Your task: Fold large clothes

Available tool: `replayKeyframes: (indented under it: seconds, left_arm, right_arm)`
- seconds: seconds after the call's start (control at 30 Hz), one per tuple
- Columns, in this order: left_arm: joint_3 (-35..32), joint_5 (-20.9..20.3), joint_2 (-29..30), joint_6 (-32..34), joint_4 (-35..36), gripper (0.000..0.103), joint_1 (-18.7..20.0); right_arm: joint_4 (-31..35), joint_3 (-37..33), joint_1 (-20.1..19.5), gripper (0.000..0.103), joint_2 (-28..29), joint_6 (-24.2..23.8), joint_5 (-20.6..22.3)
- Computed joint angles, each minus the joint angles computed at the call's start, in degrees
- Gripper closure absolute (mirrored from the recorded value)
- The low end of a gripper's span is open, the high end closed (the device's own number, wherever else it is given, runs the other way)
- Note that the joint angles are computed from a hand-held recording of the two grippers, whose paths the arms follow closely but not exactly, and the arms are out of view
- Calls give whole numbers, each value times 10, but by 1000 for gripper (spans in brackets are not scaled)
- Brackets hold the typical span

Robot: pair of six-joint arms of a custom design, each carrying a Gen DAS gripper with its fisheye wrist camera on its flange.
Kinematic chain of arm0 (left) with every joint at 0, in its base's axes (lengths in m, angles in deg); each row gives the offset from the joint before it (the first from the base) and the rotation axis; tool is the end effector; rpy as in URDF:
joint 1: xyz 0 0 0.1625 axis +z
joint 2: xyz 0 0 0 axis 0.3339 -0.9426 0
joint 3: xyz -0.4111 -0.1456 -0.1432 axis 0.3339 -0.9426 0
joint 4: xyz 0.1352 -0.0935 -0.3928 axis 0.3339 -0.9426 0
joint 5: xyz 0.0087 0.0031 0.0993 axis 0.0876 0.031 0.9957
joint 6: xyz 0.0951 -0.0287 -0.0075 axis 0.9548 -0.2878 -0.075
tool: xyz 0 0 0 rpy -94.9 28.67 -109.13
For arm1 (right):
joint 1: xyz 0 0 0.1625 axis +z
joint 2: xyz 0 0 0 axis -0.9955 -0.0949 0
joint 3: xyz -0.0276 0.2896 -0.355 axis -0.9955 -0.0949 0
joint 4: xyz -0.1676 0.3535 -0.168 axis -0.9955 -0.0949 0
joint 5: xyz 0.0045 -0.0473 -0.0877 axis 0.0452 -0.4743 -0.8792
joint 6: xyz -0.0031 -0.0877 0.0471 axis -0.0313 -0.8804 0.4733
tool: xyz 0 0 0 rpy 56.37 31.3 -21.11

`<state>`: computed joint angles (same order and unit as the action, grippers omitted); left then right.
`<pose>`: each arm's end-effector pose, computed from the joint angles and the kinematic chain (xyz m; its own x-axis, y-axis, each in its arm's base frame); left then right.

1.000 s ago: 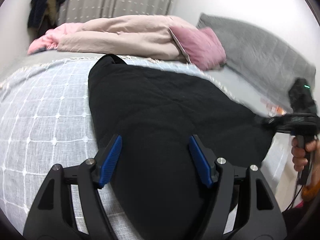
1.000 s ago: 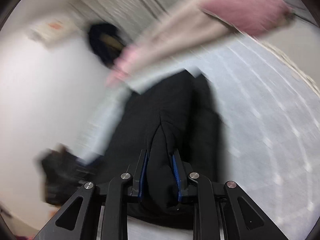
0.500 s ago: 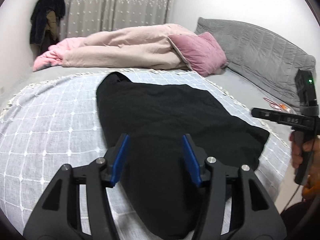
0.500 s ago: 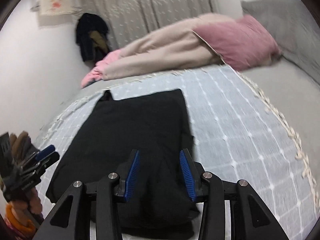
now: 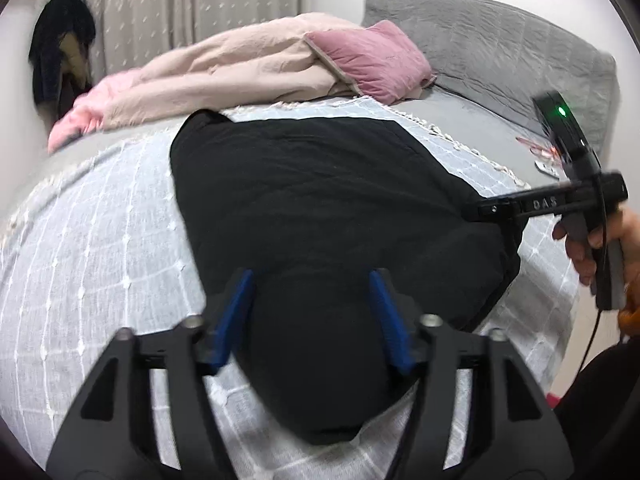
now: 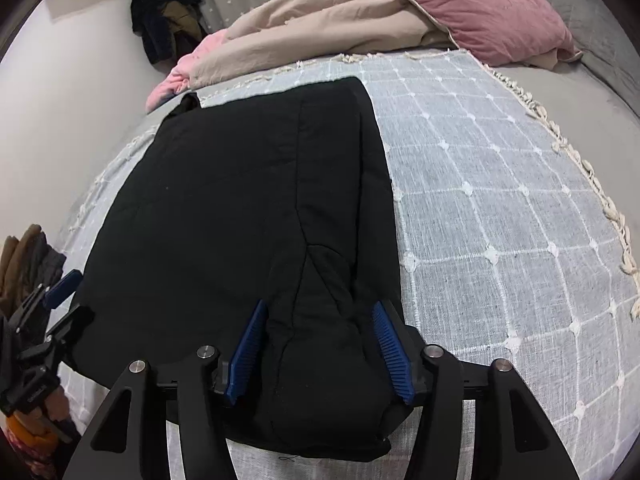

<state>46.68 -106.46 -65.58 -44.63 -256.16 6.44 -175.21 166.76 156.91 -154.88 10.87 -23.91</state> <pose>-0.3282 -0.3751 0.0377 -0.6300 0.5555 -0.5427 0.7645 0.5665 -0.3075 -0.0075 -0.3654 0.3703 -0.8448 0.1032 0.5250 -0.2199 0.8276 -0.5165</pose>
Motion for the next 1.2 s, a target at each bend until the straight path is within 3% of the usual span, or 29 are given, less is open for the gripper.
replayKeyframes:
  seconds: [0.07,0.17,0.23,0.37,0.47,0.57,0.73,0.8,0.93,1.07,1.13,1.2]
  left_arm:
    - [-4,-24,-22,-29,31,23,14]
    - [-22,-46,-53,-95,104,15,42]
    - [-30,-67,-64,-132,121,13,60]
    - [-60,-91,-62,-212,167,10,93]
    - [-82,-103,-51,-222,185,10,114]
    - [-100,-139,-49,-217,195,10,142]
    - [-135,-152,-31,-203,191,10,180]
    - [-149,-187,-18,-192,177,9,203]
    - [-163,-261,3,-165,134,9,242]
    - [-175,-358,23,-167,102,8,283]
    - [-179,-411,33,-172,90,8,302]
    - [-180,-436,40,-172,79,8,309]
  right_arm:
    - [39,-10,-9,42,-18,22,26]
    - [94,-28,-44,35,-48,71,109]
    - [103,-35,-48,27,-60,98,128]
    - [123,-61,-64,25,-49,126,158]
    - [175,-95,-73,25,-28,145,182]
    - [217,-125,-86,25,-6,159,197]
    - [262,-167,-109,25,49,163,224]
    - [296,-190,-116,25,74,152,241]
    - [314,-214,-134,11,111,113,275]
    - [311,-221,-150,10,129,83,332]
    - [301,-221,-151,9,136,76,347]
    - [297,-222,-146,9,141,75,346]
